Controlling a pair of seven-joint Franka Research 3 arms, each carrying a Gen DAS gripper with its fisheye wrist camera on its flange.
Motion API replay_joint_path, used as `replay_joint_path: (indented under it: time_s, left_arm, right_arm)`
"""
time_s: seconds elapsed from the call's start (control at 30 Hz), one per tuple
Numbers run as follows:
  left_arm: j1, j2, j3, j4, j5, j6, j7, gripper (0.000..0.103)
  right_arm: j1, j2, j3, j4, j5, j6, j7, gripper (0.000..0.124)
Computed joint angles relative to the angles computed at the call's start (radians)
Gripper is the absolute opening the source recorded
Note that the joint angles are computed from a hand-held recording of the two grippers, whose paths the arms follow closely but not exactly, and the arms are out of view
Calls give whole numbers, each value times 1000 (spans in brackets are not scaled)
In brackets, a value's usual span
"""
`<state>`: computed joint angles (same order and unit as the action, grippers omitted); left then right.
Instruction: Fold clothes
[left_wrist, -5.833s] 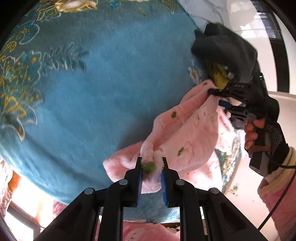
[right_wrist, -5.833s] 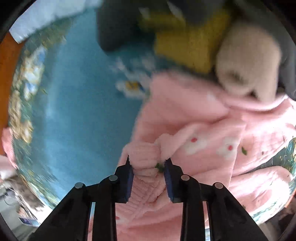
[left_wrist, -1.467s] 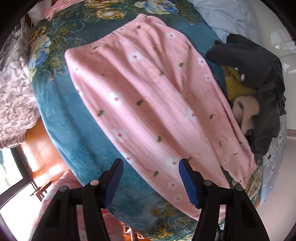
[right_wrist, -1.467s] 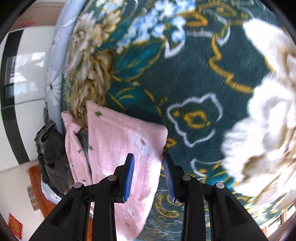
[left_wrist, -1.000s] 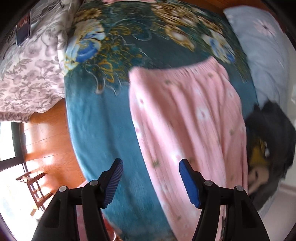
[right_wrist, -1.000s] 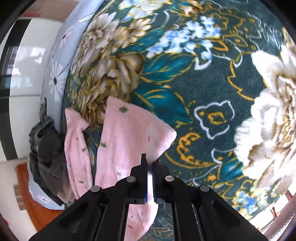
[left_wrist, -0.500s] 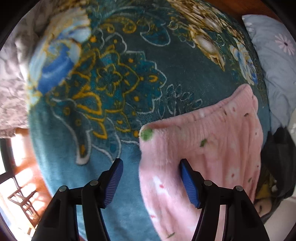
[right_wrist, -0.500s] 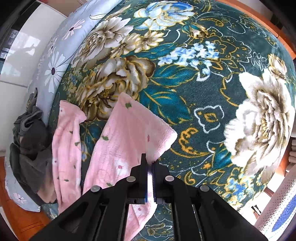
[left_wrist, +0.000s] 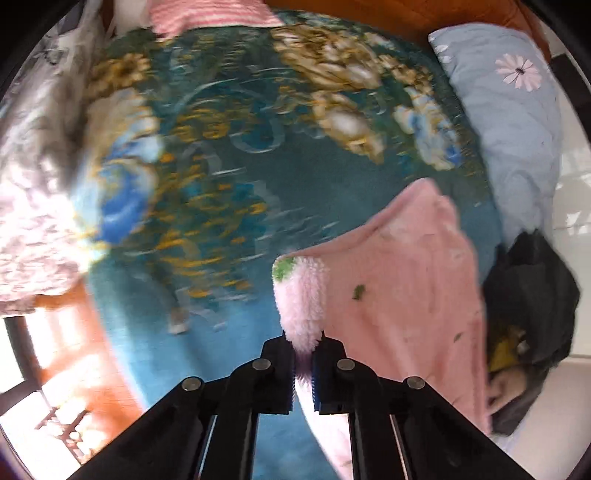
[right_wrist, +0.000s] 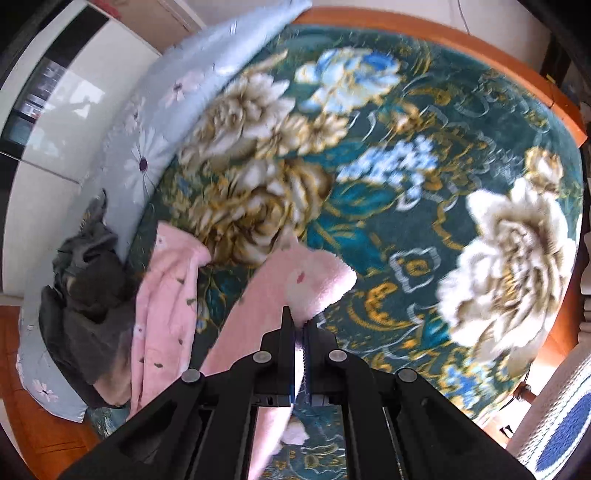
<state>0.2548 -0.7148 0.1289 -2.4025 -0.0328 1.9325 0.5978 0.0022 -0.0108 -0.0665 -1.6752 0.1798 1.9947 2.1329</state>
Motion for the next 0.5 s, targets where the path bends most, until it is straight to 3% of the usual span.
replay_joint_path:
  time_s: [0.1, 0.23, 0.4, 0.43, 0.5]
  left_arm:
    - [21, -29, -5, -61, 25, -75, -10, 7]
    - [25, -9, -20, -68, 47, -95, -37, 7]
    - [14, 65, -12, 17, 38, -159, -22, 13]
    - [16, 68, -9, 29, 29, -173, -28, 16]
    - [23, 98, -19, 84, 42, -255, -46, 50]
  right_arm:
    - [-19, -68, -13, -116, -32, -28, 24, 3]
    - [-32, -114, -11, -244, -28, -34, 42, 3]
    - [-30, -97, -1, -234, -34, -62, 34, 4]
    - [-31, -95, -4, -226, -26, -68, 39, 5]
    - [-32, -87, -3, -193, -30, -100, 56, 5]
